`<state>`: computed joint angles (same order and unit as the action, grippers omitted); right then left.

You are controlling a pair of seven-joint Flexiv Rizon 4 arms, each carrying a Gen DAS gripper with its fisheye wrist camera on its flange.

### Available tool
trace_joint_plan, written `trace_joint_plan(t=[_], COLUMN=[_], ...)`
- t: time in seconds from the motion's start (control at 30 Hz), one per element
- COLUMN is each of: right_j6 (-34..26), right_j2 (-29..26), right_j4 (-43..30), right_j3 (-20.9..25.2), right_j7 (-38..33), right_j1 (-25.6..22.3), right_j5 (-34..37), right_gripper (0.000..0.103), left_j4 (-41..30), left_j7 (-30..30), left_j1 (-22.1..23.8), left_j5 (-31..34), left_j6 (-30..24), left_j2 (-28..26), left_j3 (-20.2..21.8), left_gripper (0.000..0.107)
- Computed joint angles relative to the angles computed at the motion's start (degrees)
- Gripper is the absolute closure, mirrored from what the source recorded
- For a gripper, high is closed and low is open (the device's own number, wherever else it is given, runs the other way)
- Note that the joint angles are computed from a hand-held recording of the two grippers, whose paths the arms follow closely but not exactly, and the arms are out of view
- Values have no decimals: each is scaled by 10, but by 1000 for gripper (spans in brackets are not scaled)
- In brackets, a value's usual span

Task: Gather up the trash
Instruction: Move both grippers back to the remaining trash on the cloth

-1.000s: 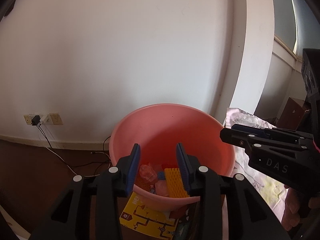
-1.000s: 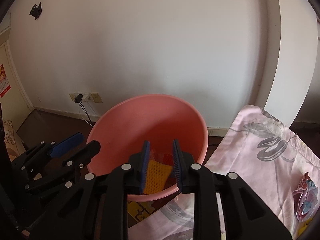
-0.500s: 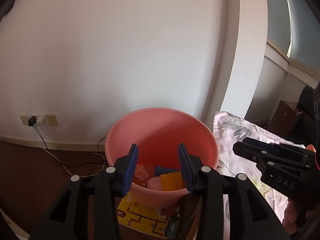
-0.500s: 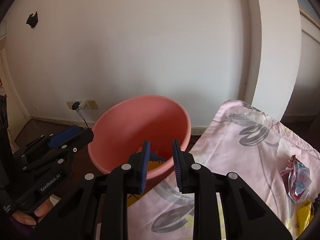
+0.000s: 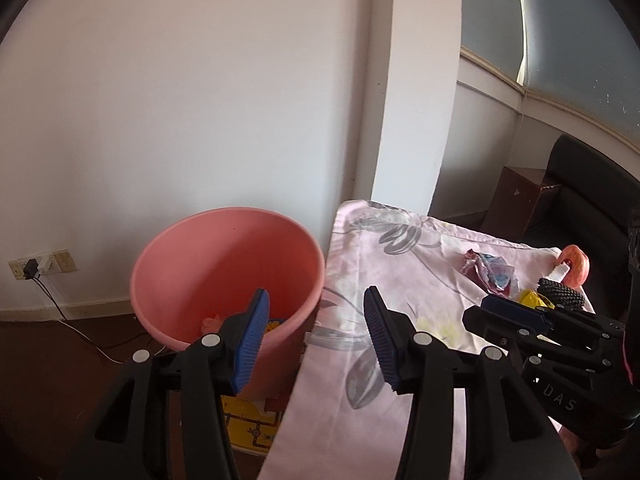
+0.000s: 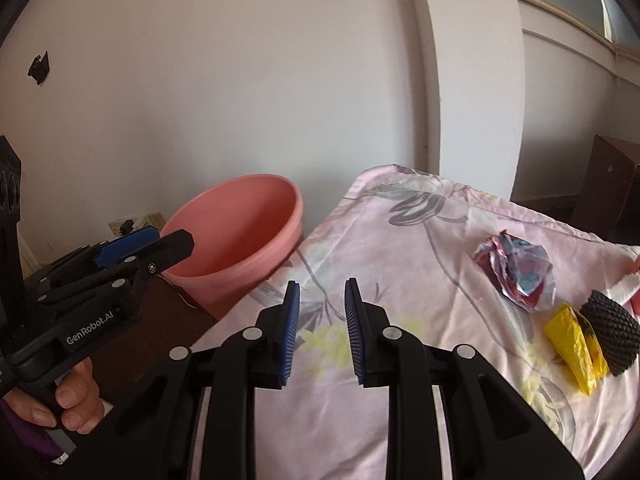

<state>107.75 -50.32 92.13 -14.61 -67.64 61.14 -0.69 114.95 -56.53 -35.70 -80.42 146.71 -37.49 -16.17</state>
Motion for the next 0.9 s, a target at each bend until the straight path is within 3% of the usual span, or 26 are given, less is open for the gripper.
trace_joint_plan(t=[0.17, 0.43, 0.6, 0.73, 0.9], right_j6=[47, 77, 85, 93, 96], right_j2=[0, 15, 30, 37, 56], right_j4=[59, 117, 133, 145, 165], right_j3=[-88, -111, -67, -67, -32], right_j7=[-7, -45, -49, -73, -68], right_j1=[68, 98, 60, 62, 28], right_j5=[91, 200, 203, 228, 227], right_gripper=[79, 79, 79, 79, 79], left_j4=[-40, -118, -145, -162, -203], left_j7=[37, 143, 175, 183, 251], left_j1=[-8, -19, -20, -17, -19], left_j5=[-7, -44, -51, -55, -74], left_j6=[-12, -8, -8, -22, -25], left_j2=[-17, -53, -66, -75, -96], left_j3=[-16, -49, -64, -75, -94], left_gripper=[58, 58, 58, 58, 58])
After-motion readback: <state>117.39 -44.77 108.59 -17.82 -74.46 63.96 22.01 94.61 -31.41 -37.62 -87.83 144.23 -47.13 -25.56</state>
